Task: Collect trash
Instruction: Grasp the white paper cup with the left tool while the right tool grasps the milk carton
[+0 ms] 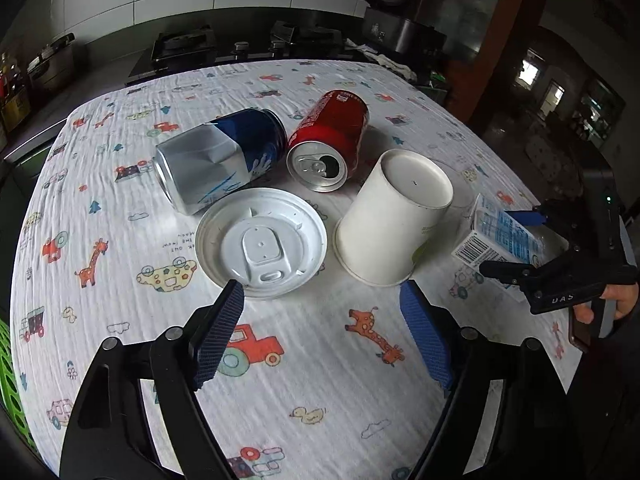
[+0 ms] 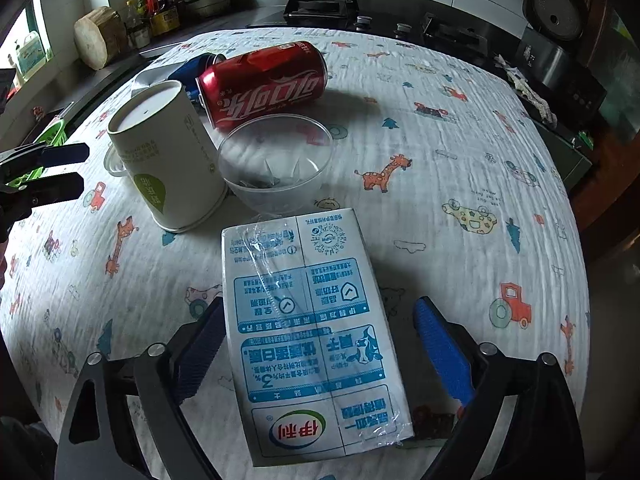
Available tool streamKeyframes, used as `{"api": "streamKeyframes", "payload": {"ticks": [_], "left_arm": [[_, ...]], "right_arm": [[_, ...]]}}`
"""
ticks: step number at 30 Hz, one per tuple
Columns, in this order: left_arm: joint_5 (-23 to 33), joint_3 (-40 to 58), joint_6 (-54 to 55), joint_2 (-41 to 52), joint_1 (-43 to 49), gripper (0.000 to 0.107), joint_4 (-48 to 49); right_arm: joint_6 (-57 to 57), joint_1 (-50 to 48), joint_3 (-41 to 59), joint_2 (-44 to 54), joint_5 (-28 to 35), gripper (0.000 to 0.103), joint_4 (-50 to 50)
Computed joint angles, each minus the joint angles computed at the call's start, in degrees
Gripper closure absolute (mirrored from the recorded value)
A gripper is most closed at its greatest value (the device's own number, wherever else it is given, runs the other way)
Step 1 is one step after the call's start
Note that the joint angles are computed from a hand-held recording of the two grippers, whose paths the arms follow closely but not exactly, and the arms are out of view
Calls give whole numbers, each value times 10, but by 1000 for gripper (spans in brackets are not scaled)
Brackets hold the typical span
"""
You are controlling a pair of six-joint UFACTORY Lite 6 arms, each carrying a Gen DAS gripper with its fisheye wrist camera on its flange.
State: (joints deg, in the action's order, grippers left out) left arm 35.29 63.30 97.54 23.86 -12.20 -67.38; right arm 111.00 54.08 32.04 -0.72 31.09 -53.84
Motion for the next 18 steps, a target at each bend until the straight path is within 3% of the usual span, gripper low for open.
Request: {"api": "streamKeyframes", "payload": {"ticks": [3,6,18], "left_arm": [[-7,-2,16,1,-19,22,-13],[-15,1,24,7,-40,22,-24],[-40,54,13,58,-108,22,-39]], "right_arm": [[15,3,-9,-5,-9,36,-8],[30,16,-16,-19,0,40,-3],[74,92,-21,-56,61,40,37]]}}
